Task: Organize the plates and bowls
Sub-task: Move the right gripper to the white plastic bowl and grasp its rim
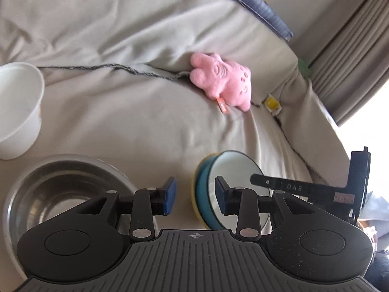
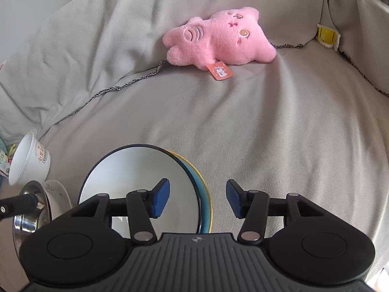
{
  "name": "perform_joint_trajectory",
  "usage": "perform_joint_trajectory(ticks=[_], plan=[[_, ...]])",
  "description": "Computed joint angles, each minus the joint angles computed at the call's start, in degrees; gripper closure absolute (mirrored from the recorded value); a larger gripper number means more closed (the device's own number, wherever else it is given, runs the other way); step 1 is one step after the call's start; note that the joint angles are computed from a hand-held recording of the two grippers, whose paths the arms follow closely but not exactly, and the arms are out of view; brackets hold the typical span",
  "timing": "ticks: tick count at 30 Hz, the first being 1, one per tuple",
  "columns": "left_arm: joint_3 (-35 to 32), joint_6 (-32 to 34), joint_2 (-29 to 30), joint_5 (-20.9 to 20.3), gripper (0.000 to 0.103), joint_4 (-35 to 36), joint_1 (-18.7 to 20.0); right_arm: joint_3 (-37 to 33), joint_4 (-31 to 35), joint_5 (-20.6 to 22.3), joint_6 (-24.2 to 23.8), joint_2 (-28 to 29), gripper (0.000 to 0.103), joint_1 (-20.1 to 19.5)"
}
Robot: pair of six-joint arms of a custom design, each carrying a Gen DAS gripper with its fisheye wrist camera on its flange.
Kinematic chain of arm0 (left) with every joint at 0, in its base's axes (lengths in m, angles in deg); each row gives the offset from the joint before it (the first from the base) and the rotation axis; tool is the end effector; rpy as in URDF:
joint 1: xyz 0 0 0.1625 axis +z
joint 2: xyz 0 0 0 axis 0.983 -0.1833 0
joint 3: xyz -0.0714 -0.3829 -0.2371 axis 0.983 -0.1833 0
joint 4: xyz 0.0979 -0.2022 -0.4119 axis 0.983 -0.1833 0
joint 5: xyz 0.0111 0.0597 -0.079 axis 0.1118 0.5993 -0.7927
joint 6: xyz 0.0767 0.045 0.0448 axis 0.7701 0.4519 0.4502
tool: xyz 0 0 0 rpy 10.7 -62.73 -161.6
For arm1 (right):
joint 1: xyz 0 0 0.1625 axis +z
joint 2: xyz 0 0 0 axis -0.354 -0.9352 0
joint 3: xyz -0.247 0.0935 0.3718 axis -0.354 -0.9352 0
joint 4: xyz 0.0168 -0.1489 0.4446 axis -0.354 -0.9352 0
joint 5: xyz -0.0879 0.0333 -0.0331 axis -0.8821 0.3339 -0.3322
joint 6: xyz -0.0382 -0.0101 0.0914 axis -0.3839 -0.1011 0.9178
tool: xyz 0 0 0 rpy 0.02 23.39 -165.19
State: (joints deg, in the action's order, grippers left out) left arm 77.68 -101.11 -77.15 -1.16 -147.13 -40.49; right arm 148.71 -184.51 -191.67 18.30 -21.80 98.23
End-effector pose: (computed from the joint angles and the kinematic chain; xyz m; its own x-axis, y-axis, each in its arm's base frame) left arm -0.3520 -0.5403 0.0377 -0.9710 -0.0891 -0.2218 0.0845 0.7399 -0.6674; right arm -0.0491 -0.6424 0.3842 -0.7545 -0.1237 0.6446 -0.3818 0.8815 -0.2778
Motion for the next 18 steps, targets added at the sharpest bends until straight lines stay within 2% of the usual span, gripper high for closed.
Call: perform_joint_trajectory(ticks=[2,5,6,9,11,13,15,18], plan=[[3.2,-0.2,-2.1,1.9,0.065,-3.3,0.1,0.8,-2.6,-2.9,-2.2,0.7,0.051,1.8],[7.2,-2.2,-7.1,6.5,0.065,-3.1,-0.1,1.8,-6.5,-6.8,-6.3,2.4,0.05,4.9],[8.8,-2.3,-8.9,8.8,0.065,-3.9,-0.4,1.9,-6.9,-7.3,-6.5,3.0,0.048,5.8],[13.6,-5.4,-14.3,17.1,0.065,-2.9,-1.5,0.7,-5.8,-8.7,-3.4,5.5,0.039,9.0],[16.6,-11.6,-18.2,22.6,0.065,2.0,-1.4,0.0,-4.5,-10.2,-1.6,7.7,0.035,11.4],[19.1,-22.6,-22.0,26.1,0.065,10.7,-0.7,-0.1,-4.3,-11.2,-1.8,9.9,0.032,13.7],[20.9,-27.1,-23.9,26.5,0.065,11.9,0.8,0.3,-4.3,-11.1,-1.8,11.7,0.023,15.6],[22.2,-25.3,-23.3,25.3,0.065,5.8,3.3,0.2,-0.8,-10.2,1.7,14.5,0.02,18.1]])
